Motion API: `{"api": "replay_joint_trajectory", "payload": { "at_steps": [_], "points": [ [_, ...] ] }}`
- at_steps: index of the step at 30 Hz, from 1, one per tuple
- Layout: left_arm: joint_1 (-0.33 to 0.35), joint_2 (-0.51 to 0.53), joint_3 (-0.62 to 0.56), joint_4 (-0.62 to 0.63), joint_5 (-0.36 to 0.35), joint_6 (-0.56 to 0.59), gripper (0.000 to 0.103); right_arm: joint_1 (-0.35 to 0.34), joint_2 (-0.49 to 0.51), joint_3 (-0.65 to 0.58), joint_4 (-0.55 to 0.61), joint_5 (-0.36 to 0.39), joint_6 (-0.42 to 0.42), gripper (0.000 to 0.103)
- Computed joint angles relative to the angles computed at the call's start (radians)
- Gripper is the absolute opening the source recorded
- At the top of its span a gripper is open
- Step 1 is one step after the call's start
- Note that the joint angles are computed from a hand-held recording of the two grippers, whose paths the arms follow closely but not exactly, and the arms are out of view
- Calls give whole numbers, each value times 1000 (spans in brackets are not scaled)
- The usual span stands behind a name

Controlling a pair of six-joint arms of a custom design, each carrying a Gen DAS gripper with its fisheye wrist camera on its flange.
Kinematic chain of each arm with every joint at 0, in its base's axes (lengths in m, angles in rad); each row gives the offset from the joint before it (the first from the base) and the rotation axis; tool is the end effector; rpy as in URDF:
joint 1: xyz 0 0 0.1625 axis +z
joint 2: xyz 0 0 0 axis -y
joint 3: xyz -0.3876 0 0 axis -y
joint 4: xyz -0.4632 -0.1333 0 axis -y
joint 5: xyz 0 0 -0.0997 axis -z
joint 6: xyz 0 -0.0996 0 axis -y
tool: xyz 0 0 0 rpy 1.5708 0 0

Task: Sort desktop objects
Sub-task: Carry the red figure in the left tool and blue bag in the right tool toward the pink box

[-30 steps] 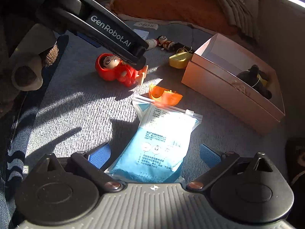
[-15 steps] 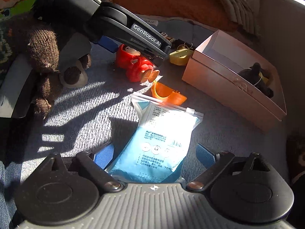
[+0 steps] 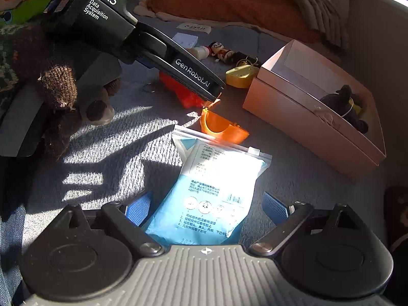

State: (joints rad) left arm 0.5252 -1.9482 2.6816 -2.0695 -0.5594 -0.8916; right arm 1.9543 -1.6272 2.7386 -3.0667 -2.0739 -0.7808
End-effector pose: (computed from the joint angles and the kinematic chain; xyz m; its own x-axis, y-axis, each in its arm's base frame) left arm -0.1383 -0.3317 0.1382 -0.7148 -0.0289 -0.6988 0.4543 0.7405 -0.4953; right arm 0.1946 -0.2544 0.0908 -0.3811 -0.7188 0.5815 -0.8659 0.4980 0.0481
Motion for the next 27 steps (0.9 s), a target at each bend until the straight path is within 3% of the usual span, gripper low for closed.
{"api": "replay_joint_trajectory", "payload": {
  "at_steps": [3,6,7,8,10,13,17,22,27],
  "points": [
    [30,62,-13,-64,16,80,101,-2,6,-13,14,9,19,94],
    [46,108,-25,-118,15,123,99,-6,35,-47,47,4,89,93],
    [49,126,-31,-116,21,126,96,-6,43,-58,57,3,111,90],
    [51,140,-35,-117,21,131,86,-8,49,-72,82,3,141,88],
    [44,146,-39,-93,24,116,86,-7,49,-95,147,-2,187,70],
    [14,96,-29,-9,12,78,85,-2,48,-113,202,-26,217,60],
    [-58,-25,-15,167,-53,-25,85,-4,-44,-112,345,-21,253,57],
    [-198,-173,10,357,-150,-125,85,12,-218,-101,569,-34,297,57],
    [-339,-243,23,478,-250,-193,85,25,-403,-104,774,-35,325,57]
  ]
}}
